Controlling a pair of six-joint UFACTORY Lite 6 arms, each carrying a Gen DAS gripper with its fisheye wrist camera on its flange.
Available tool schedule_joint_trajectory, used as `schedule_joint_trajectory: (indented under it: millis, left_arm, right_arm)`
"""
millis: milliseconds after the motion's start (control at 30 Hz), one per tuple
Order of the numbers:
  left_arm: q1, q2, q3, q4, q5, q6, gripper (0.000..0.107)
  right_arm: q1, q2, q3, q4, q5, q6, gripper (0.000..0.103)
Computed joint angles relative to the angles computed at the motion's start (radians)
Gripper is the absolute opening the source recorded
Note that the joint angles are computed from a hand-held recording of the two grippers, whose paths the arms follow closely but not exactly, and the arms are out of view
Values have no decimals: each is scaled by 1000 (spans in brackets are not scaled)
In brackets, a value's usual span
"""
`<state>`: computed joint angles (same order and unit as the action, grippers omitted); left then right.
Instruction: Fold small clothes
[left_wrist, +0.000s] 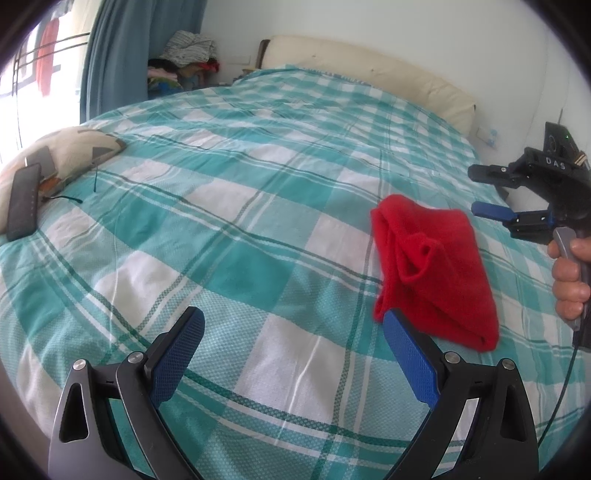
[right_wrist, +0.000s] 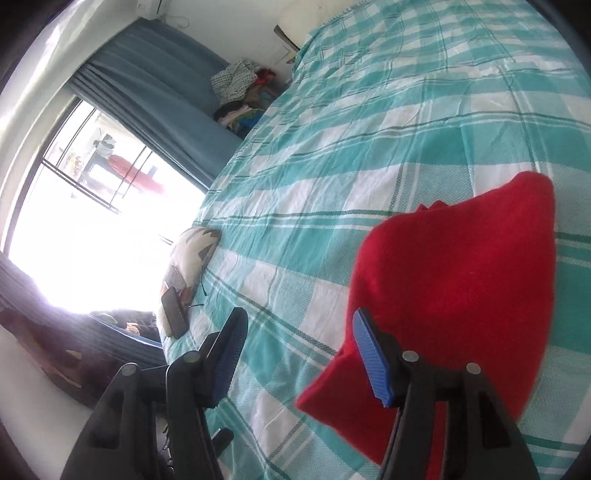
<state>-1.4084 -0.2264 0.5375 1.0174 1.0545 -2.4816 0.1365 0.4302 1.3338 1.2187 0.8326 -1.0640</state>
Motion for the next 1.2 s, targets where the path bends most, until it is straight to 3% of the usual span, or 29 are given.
schedule_joint_trajectory:
  millis: [133, 233, 300, 433, 533, 667, 867, 1033, 1200]
  left_arm:
    - [-1, -1, 0, 1, -1, -4, 98]
    - [-1, -1, 0, 0, 0, -2, 98]
    - [0, -2, -2, -1, 0, 0, 98]
    - [0, -5, -3, -6, 2, 1, 98]
    - [-2, -15, -10, -13, 5, -3, 98]
    - [-1, -17, -16, -9, -3, -14, 98]
    - [0, -14, -17, -1, -10, -21, 98]
    - [4, 27, 15, 5, -28, -7, 98]
    - [5, 72, 40, 0, -39, 1, 98]
  right_arm:
    - [-13, -61, -89, -65, -120, -46, 59]
    - [34, -46, -148, -74, -175, -98, 39]
    - [93, -44, -207, 7, -260, -201, 37]
    - [232, 45, -241, 149, -361, -347, 17]
    - [335, 71, -272, 232, -445, -431, 16]
    - [323, 0, -327, 231, -393, -454, 16]
    - [84, -266, -479, 197, -240, -470, 16]
    - [-62, -336, -560, 78, -235, -469, 16]
    - [-68, -242, -669, 209, -335, -677, 16]
